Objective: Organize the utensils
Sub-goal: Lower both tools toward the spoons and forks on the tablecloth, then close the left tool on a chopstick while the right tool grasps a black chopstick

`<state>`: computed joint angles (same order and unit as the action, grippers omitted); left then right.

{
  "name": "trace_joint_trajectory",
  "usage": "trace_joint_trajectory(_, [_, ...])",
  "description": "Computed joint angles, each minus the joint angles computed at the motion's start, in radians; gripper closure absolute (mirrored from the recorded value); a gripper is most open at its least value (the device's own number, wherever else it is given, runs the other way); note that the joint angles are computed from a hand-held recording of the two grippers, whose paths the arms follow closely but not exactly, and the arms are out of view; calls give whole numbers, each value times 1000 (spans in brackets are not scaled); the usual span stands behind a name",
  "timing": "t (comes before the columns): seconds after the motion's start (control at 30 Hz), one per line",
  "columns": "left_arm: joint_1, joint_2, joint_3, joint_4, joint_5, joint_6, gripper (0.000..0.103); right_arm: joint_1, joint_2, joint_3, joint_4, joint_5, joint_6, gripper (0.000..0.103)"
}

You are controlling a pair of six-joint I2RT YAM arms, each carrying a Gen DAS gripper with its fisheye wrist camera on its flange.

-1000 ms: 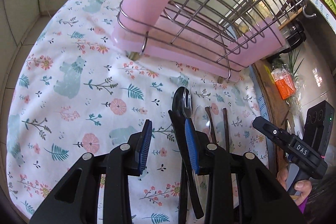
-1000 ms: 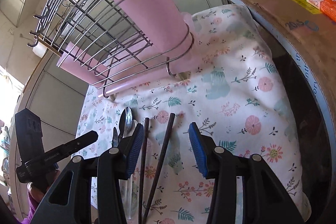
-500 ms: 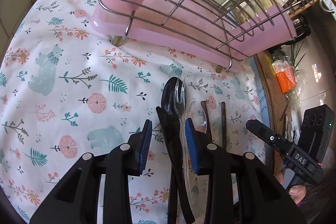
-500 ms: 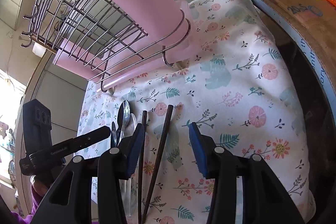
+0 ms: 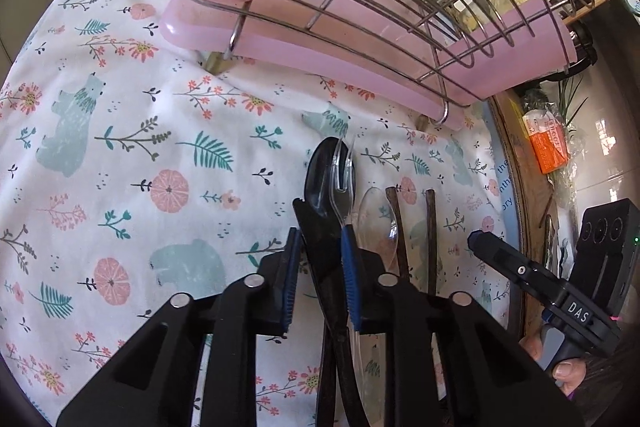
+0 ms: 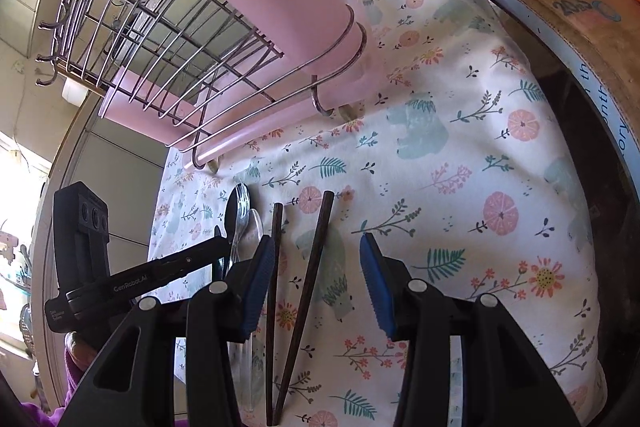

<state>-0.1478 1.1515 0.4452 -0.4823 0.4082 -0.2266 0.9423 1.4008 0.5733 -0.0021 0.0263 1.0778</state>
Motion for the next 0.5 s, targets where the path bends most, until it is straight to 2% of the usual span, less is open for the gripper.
trace_joint_trajectory(0.2, [-40, -37, -13, 9, -40, -22, 90, 4, 21, 8, 4, -1, 8, 58])
trace_joint_trajectory(0.5, [-60, -41, -22, 30, -55, -39, 90, 24, 81, 46, 8, 5, 20, 58])
